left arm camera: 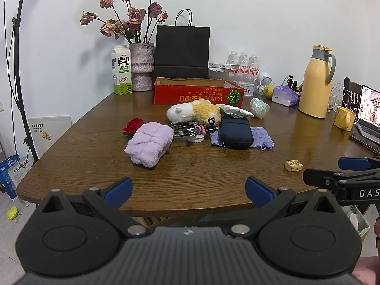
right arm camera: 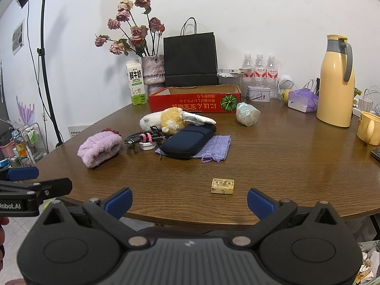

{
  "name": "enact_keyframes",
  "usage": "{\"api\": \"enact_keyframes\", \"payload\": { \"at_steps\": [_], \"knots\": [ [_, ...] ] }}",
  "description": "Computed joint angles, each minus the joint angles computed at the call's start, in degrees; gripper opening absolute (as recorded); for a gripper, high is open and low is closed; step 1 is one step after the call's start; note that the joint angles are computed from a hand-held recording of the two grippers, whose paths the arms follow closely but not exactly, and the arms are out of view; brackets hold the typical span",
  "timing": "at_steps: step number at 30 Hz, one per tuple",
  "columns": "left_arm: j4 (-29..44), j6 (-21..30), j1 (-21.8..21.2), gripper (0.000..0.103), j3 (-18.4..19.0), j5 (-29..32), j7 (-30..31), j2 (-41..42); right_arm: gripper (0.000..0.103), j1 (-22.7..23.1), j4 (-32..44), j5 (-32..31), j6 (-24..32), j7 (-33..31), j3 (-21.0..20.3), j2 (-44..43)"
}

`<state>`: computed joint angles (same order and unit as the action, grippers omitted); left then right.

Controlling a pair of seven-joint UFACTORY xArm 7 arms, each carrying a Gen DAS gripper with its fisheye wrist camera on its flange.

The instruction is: Organize objects

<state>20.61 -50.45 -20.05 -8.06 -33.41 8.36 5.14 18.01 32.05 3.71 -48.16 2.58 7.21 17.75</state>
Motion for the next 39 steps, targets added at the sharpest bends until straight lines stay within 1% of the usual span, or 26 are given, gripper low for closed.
{"api": "enact_keyframes", "payload": {
  "at_steps": [39],
  "knots": [
    [-0.23, -0.05, 0.12, 0.103, 0.07, 0.35, -0.61, -0.07, 0.103, 0.1, -0.1, 0.34, 0.03, -0.32, 0.03, -0.17]
  ]
}}
